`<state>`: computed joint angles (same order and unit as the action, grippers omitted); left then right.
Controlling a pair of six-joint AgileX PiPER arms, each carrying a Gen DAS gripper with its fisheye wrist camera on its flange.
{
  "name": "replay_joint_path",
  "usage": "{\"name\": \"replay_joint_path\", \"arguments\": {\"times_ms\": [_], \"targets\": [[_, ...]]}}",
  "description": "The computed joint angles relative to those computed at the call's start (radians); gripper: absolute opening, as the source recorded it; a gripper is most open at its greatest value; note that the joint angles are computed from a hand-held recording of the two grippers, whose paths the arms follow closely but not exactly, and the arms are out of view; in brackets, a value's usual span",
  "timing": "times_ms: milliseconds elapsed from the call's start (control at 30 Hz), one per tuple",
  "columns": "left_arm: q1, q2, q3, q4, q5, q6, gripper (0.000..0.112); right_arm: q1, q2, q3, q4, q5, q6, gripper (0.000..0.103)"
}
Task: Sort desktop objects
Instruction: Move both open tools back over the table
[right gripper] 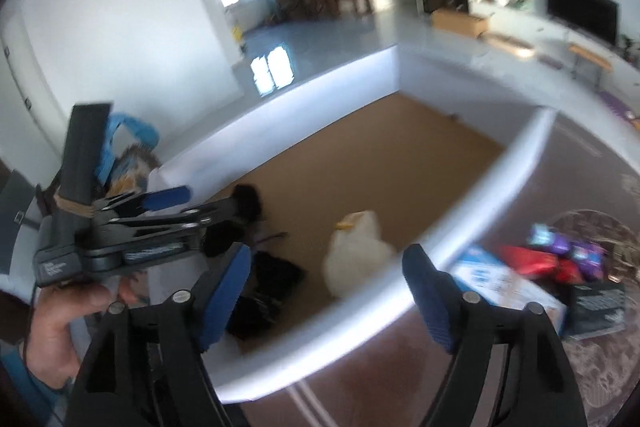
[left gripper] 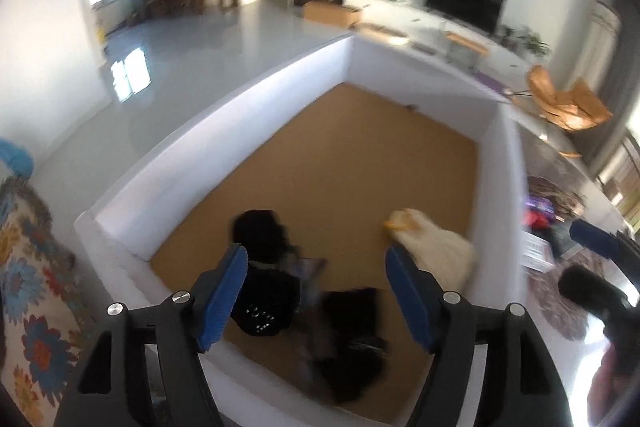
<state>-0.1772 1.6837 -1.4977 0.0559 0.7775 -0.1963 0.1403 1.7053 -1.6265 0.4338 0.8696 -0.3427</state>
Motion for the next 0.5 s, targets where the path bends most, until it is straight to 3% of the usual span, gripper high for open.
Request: {"name": "replay_joint_path", "arguments": {"times_ms": [100, 233, 333, 500], "targets": [[-0.110, -0.069, 0.056, -0.024, -0.041, 0.020, 0.072, -0.121, -0.121, 0.216, -0.006, -0.104, -0.062, 0.096], [-0.319, -0.096, 0.086, 0.005, -0.082, -0.015, 0.097, -0.320, -0.182, 0.423, -0.088, -0.186, -0.091, 0.096], [-0.489, -0.020, 0.076, 0.049, -0.103, -0.067, 0.099, -0.456, -0.170, 0.511, -0.222, -0.240, -0.030, 0.096], [-0.598, 0.183, 0.002, 0.116, -0.102, -0.148, 0.099, -0.643, -0.186, 0.593, -0.218, -0.315, -0.076, 0.096]]}}
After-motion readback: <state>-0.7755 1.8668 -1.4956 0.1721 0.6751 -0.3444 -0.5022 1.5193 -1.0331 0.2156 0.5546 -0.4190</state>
